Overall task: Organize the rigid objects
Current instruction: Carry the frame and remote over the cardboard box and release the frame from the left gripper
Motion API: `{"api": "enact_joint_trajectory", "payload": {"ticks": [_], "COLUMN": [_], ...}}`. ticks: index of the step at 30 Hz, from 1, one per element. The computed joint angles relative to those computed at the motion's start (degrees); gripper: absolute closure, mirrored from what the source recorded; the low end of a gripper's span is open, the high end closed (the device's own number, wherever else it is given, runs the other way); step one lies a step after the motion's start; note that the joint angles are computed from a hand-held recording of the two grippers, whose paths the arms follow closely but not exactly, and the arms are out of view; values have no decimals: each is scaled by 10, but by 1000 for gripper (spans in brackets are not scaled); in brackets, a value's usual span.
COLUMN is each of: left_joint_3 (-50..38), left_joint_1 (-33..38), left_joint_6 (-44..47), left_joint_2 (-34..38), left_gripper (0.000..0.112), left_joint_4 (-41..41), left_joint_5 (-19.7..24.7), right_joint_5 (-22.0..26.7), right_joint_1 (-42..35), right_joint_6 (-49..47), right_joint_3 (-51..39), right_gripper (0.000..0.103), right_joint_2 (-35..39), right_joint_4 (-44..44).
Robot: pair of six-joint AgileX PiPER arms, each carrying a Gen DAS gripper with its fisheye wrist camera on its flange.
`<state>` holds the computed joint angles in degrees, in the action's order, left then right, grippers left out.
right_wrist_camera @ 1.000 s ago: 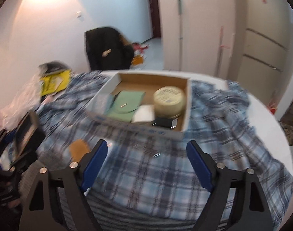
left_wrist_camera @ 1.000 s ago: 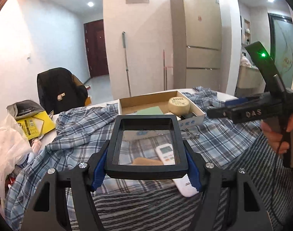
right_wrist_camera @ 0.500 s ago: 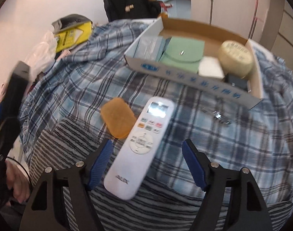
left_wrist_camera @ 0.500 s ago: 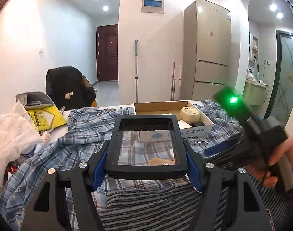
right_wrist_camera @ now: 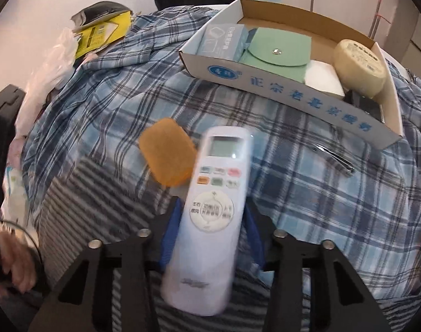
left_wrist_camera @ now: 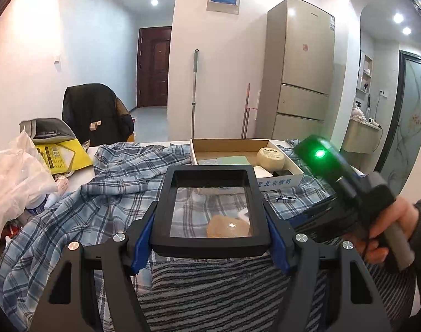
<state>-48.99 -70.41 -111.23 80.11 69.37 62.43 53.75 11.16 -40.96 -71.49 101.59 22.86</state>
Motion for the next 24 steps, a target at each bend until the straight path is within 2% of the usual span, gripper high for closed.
{"api": "enact_joint_trajectory", "payload": {"ticks": [5,11,13,18,21,24], "left_joint_3": [-13,-20,-21,-34,-45,-47], "left_joint_1": [10,30,32,40,39,42], "left_joint_6": [15,20,11,20,32,39], "left_joint_2": [9,16,19,30,36,37], "left_gripper": [41,41,41,41,41,41], "left_joint_4": [-13,-29,-27,-38,-44,-45], "left_joint_5": [-12,-39,-40,-42,-37,-38], "right_joint_5": [-31,5,2,-11,-28,-61], "right_joint_1": [-43,-126,-144,-142,-122,-112], "right_joint_6": [-25,-84,-95,-117,-100,-97], "right_joint_3": [28,33,41,49,49,59], "right_gripper": [64,64,59,51,51,61], "right_joint_2": [-31,-33,-33,-34,-25,-30], "right_joint_4": [-44,-39,-31,-3,-5,-12]}}
